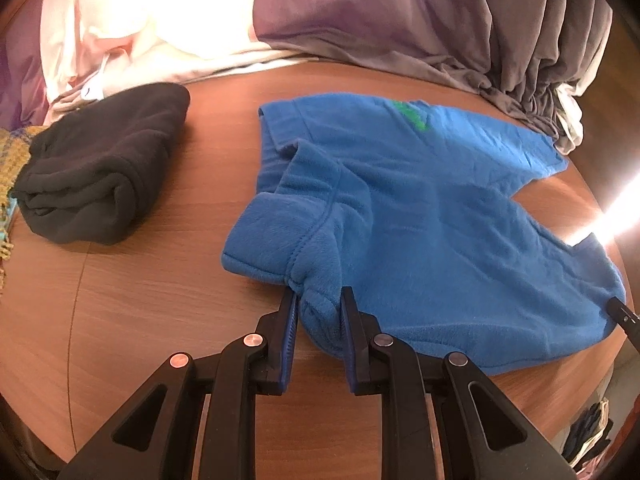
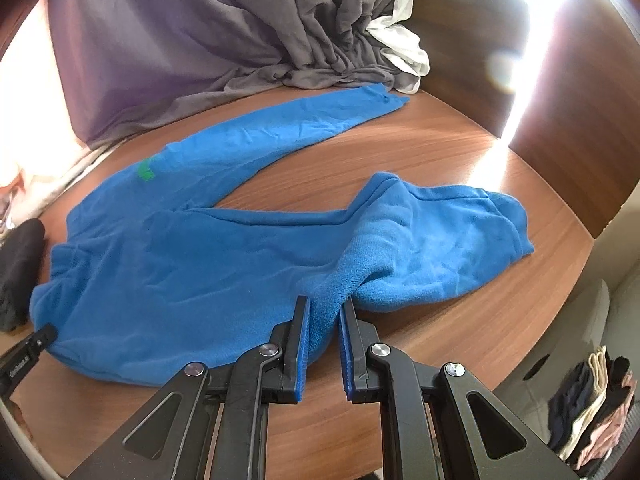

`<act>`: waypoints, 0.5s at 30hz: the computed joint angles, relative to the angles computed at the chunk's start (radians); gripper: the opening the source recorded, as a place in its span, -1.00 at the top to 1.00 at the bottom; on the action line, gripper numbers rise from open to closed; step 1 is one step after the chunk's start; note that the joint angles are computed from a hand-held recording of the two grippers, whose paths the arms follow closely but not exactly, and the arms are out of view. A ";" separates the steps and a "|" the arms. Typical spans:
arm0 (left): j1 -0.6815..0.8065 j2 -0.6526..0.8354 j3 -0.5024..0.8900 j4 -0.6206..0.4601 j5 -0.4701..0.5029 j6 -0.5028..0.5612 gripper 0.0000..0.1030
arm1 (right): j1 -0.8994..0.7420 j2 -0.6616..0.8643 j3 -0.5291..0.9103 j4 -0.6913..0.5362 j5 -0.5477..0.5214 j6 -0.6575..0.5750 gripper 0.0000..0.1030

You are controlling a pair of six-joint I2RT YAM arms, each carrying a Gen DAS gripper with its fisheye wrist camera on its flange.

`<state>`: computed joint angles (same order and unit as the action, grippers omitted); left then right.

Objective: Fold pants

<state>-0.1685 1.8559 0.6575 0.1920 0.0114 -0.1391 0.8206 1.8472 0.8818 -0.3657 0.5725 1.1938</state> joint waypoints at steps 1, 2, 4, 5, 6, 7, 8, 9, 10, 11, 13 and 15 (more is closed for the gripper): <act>-0.004 -0.014 -0.007 0.001 -0.008 -0.007 0.60 | -0.006 -0.008 -0.002 0.005 -0.004 -0.012 0.72; -0.009 -0.028 -0.012 0.001 -0.018 -0.017 0.60 | -0.009 -0.019 -0.006 0.012 -0.002 -0.028 0.72; -0.029 -0.054 -0.008 -0.025 -0.047 -0.055 0.60 | -0.022 -0.045 -0.017 0.028 -0.001 -0.074 0.72; -0.038 -0.068 -0.004 -0.043 -0.056 -0.078 0.61 | -0.032 -0.061 -0.025 0.042 -0.006 -0.105 0.72; -0.046 -0.077 -0.002 -0.052 -0.065 -0.090 0.61 | -0.038 -0.074 -0.030 0.047 -0.010 -0.122 0.72; -0.059 -0.091 0.003 -0.070 -0.082 -0.105 0.61 | -0.053 -0.089 -0.034 0.056 -0.019 -0.150 0.72; -0.069 -0.102 0.008 -0.085 -0.094 -0.119 0.61 | -0.073 -0.110 -0.043 0.072 -0.029 -0.180 0.72; -0.078 -0.121 0.014 -0.105 -0.104 -0.143 0.61 | -0.092 -0.130 -0.051 0.090 -0.037 -0.209 0.72; -0.084 -0.133 0.021 -0.121 -0.111 -0.160 0.61 | -0.111 -0.148 -0.056 0.106 -0.045 -0.238 0.72; -0.089 -0.146 0.025 -0.133 -0.117 -0.174 0.61 | -0.128 -0.160 -0.055 0.116 -0.053 -0.267 0.72; -0.109 -0.169 0.042 -0.154 -0.150 -0.200 0.61 | -0.157 -0.188 -0.057 0.142 -0.064 -0.327 0.72; -0.121 -0.176 0.059 -0.163 -0.175 -0.210 0.61 | -0.178 -0.208 -0.055 0.166 -0.069 -0.380 0.72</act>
<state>-0.2897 1.6799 0.7170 0.0292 -0.1633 -0.3495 0.6431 1.6389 0.8270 -0.1996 0.5031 0.8137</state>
